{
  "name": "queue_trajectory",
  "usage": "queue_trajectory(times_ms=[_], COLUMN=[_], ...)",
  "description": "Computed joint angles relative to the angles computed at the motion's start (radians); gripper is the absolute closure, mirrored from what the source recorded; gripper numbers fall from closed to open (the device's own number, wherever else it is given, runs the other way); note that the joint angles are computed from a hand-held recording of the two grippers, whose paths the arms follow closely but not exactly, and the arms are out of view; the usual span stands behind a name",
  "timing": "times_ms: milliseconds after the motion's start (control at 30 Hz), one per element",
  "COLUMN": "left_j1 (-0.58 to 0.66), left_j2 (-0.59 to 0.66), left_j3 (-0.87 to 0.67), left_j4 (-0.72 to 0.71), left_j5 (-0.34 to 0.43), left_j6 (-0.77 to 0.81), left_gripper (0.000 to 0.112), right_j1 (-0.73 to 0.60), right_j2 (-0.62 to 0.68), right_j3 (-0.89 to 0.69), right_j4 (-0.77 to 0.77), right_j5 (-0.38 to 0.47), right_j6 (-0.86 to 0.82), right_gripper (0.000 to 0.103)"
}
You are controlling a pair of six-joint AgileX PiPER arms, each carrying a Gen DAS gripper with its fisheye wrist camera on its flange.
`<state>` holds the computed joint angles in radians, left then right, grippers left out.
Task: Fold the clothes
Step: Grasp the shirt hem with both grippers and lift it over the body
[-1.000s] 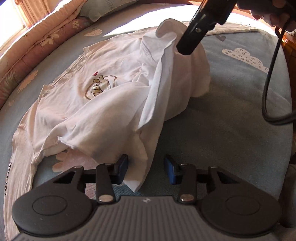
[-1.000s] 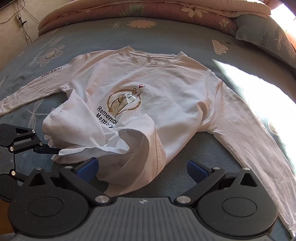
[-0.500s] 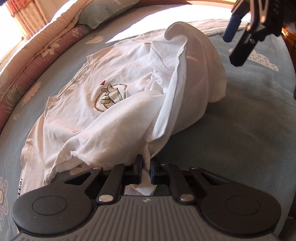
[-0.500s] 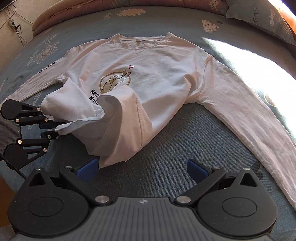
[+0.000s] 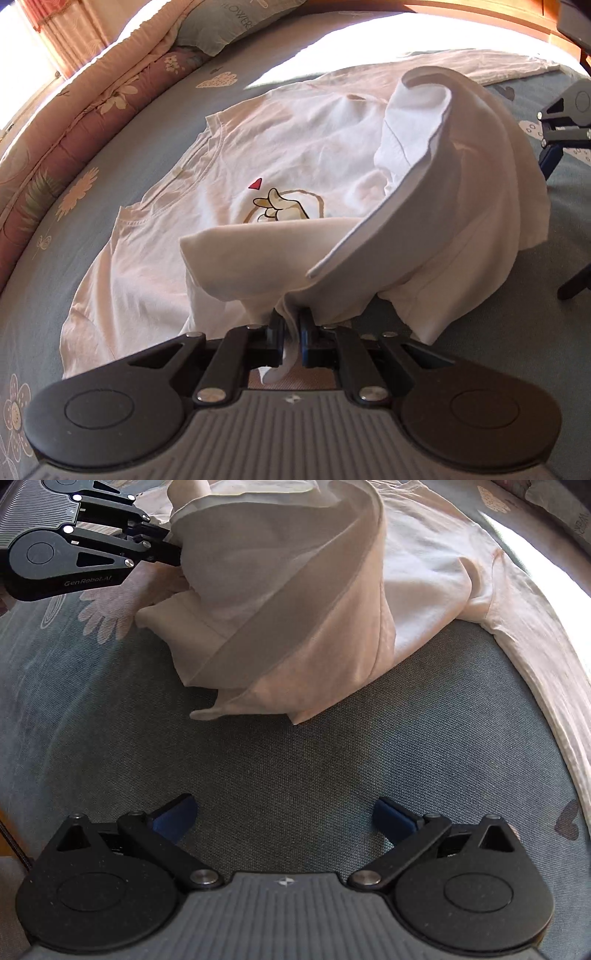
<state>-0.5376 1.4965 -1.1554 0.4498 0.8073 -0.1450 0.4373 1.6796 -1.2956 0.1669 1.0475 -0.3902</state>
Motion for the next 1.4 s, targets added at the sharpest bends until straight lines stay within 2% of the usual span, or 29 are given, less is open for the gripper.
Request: queue_trajectory(times_ms=[33, 200, 300, 333, 400, 500, 533, 600, 733, 800, 867, 967, 1067, 1233, 1333, 1400], left_j1=[-0.018, -0.147, -0.155, -0.144, -0.118, -0.053, -0.032, -0.005, 0.037, 0.057, 0.071, 0.083, 0.1, 0.131, 0.147, 0.153], left_j2=[-0.014, -0.087, -0.064, -0.046, -0.015, 0.006, 0.01, -0.009, -0.066, -0.077, -0.074, -0.044, 0.002, 0.045, 0.059, 0.066], left_j3=[0.02, 0.181, 0.205, 0.196, 0.172, 0.085, 0.058, 0.03, -0.008, -0.025, -0.032, -0.04, -0.061, -0.088, -0.095, -0.094], left_j4=[0.025, 0.266, 0.333, 0.329, 0.301, 0.108, 0.048, -0.029, -0.104, -0.117, -0.122, -0.115, -0.118, -0.14, -0.164, -0.175], left_j5=[0.001, -0.047, -0.109, -0.128, -0.159, -0.134, -0.12, -0.079, 0.025, 0.065, 0.074, 0.05, 0.013, -0.012, -0.012, -0.01], left_j6=[0.016, -0.051, -0.094, -0.098, -0.087, 0.064, 0.114, 0.19, 0.236, 0.235, 0.227, 0.224, 0.224, 0.225, 0.227, 0.223], left_gripper=[0.098, 0.066, 0.064, 0.065, 0.079, 0.095, 0.097, 0.107, 0.107, 0.107, 0.107, 0.107, 0.107, 0.106, 0.106, 0.106], right_j1=[-0.002, -0.003, -0.002, 0.001, 0.006, 0.009, 0.009, 0.01, 0.022, -0.003, -0.055, -0.092, -0.107, -0.193, -0.246, -0.258], right_j2=[-0.001, -0.039, -0.073, -0.083, -0.09, -0.091, -0.092, -0.09, -0.069, -0.075, -0.106, -0.138, -0.137, -0.061, -0.024, 0.005], right_j3=[0.002, 0.065, 0.122, 0.139, 0.149, 0.149, 0.15, 0.143, 0.092, 0.068, 0.075, 0.084, 0.083, 0.054, 0.085, 0.099], right_j4=[0.003, 0.017, 0.026, 0.026, 0.021, 0.02, 0.02, 0.018, -0.007, 0.054, 0.186, 0.301, 0.353, 0.42, 0.526, 0.571], right_j5=[0.0, -0.063, -0.126, -0.144, -0.155, -0.152, -0.151, -0.138, -0.071, -0.033, -0.017, 0.002, -0.018, -0.07, -0.111, -0.14], right_j6=[-0.002, -0.006, 0.009, 0.02, 0.04, 0.047, 0.044, 0.035, 0.057, 0.03, -0.034, -0.026, 0.062, 0.221, 0.246, 0.261], right_gripper=[0.0, 0.0, 0.0, 0.0, 0.0, 0.0, 0.0, 0.0, 0.0, 0.0, 0.0, 0.0, 0.009, 0.027, 0.038, 0.041])
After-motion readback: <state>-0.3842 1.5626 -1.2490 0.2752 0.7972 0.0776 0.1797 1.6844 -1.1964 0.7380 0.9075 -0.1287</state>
